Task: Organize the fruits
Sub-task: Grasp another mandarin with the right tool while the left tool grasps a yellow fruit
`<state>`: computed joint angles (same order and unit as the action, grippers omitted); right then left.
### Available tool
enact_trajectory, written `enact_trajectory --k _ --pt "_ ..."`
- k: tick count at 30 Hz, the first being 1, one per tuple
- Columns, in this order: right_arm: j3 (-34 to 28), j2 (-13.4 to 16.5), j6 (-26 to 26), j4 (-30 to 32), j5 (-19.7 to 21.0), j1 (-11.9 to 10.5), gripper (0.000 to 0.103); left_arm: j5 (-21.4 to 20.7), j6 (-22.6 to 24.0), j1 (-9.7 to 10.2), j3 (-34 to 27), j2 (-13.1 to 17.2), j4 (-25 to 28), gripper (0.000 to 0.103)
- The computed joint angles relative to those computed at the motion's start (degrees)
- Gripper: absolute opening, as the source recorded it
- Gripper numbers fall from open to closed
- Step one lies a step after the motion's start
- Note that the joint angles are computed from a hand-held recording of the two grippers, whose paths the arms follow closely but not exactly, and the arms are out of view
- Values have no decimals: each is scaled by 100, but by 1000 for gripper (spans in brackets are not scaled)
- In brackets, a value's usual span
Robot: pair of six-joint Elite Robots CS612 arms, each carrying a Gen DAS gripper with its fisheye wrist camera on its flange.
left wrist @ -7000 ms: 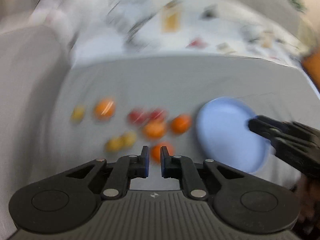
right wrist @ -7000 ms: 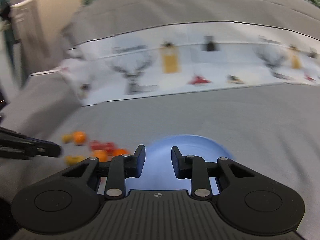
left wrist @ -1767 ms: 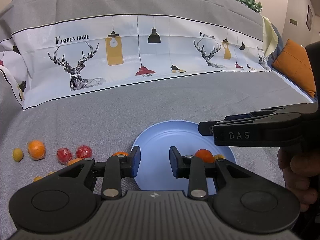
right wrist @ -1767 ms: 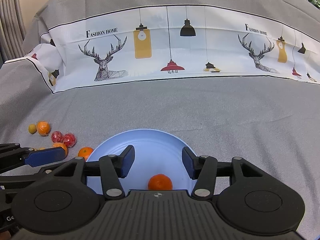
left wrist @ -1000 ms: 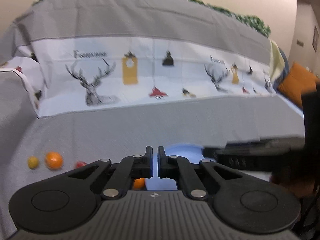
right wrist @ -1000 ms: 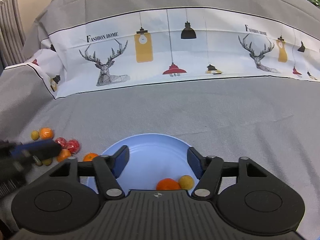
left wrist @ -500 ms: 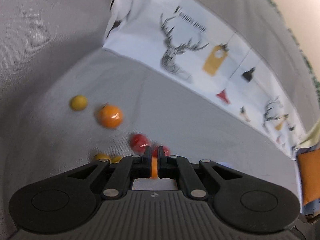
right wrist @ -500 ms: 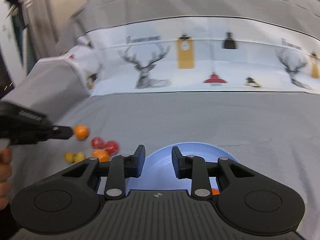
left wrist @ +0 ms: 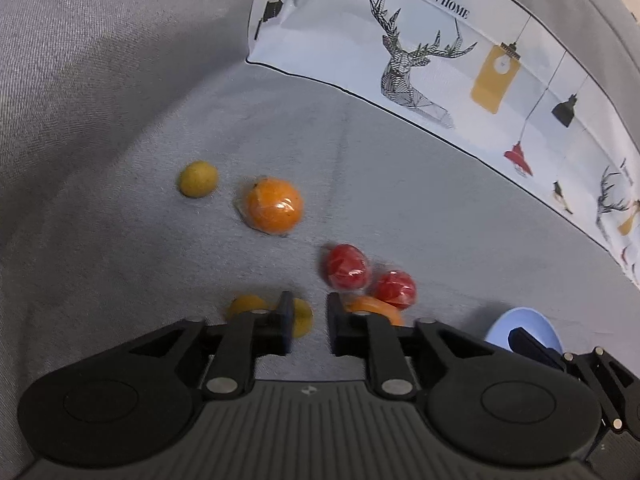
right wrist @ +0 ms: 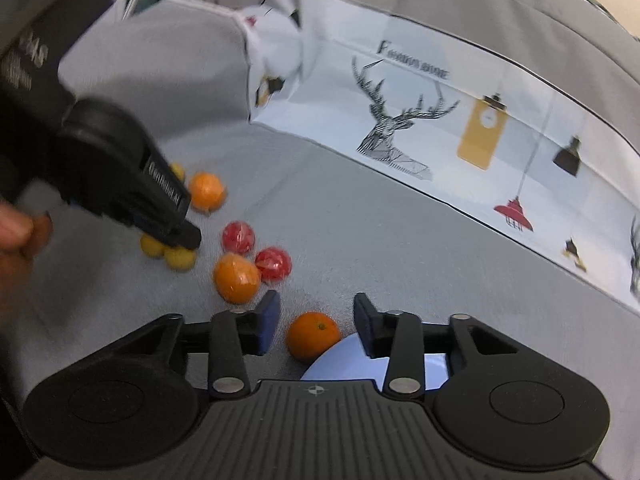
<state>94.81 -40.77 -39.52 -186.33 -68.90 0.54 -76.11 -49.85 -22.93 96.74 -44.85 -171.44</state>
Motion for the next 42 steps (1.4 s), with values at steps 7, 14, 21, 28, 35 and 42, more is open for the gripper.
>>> enact_trajectory --k 7,14,21,28,35,42 --pt "-178 242 -886 101 -467 148 49 236 259 -29 -231 77 552 42" --pt "-258 392 -1233 21 -884 254 50 214 389 -8 -366 148 919 34" --pt "-248 357 -1111 51 -640 192 35 148 343 5 -318 133 813 25" --pt "-142 14 -382 1092 788 -73 36 -36 427 7 -295 123 685 25" --pt "-396 56 379 2347 604 -126 39 -196 521 10 -363 134 871 25" --pt "-378 72 306 2358 559 -112 39 -226 567 23 -356 126 873 25"
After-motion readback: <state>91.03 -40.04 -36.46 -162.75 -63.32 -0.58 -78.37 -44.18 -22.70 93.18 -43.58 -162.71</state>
